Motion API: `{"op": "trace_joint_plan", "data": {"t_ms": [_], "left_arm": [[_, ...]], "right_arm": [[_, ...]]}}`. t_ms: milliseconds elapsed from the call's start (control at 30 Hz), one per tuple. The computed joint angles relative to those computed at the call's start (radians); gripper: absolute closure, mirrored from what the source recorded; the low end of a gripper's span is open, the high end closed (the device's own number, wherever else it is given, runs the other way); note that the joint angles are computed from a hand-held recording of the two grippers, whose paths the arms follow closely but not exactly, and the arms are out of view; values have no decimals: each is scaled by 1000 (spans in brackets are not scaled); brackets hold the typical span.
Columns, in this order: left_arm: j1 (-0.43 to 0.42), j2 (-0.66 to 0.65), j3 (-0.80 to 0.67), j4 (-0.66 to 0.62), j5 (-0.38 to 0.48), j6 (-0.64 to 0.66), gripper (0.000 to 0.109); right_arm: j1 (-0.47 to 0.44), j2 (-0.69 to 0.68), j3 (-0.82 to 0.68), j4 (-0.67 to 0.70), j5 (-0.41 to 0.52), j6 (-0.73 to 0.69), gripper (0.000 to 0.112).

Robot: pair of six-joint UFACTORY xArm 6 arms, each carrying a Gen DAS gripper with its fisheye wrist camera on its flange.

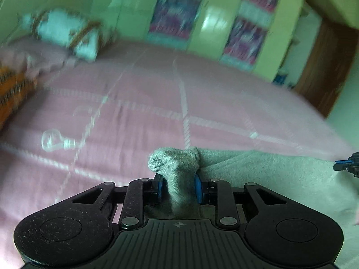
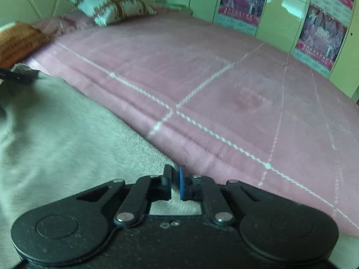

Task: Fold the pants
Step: 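Grasp one leg hem with the left tool while the right tool grasps the other, then lift the hems and fold the legs over toward the waistband with both tools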

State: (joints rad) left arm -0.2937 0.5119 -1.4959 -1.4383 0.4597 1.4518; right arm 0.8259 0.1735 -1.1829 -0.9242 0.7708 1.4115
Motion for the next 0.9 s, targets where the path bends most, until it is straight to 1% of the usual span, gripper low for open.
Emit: {"op": "trace_joint_plan", "data": {"t_ms": [67,167,267,300,333,367,400,433,467,500,533,567,600,633,667,700,800,867,900], "left_arm": [[41,-88,89,-151,89,171,81],[103,-221,230,-221,204,293,81],[157,-358,390,-211,280,347,81],[171,-402,444,-204,293,369,80],[191,-446,505,-193,309,366,77],[209,-486,563,-182,309,341,60],[217,-527,617,-181,283,336,39],[221,-562,668,-181,243,317,32],[234,-592,716,-161,228,272,29],[240,-631,767,-146,211,241,29],[227,-676,820,-146,152,212,29],[211,-714,860,-130,100,172,29],[190,-755,900,-146,33,154,29],[187,-794,935,-151,5,102,29],[196,-826,965,-140,-1,28,29],[212,-861,993,-127,9,-49,29],[286,-968,1070,-150,143,-142,29],[290,-1006,1086,-146,185,-204,29],[282,-991,1076,-157,203,-226,29]], "right_arm": [[65,-44,-5,-14,80,-10,112],[184,-99,-21,-20,203,-11,112],[311,-96,-71,1,319,-26,112],[344,-82,-94,14,345,-27,112],[384,-66,-116,28,374,-14,112],[434,-41,-138,29,411,5,112],[470,-24,-154,33,446,14,112],[511,12,-186,50,498,49,99],[542,35,-206,64,534,110,95],[563,46,-214,67,544,175,98],[585,51,-215,69,552,259,98],[607,63,-231,72,581,329,98],[623,69,-237,67,604,394,98],[637,72,-243,60,618,450,98],[644,76,-251,54,630,502,98],[656,83,-263,55,653,542,97],[674,83,-266,49,690,632,96],[674,80,-261,54,703,666,93],[677,82,-249,54,703,697,89]]}}
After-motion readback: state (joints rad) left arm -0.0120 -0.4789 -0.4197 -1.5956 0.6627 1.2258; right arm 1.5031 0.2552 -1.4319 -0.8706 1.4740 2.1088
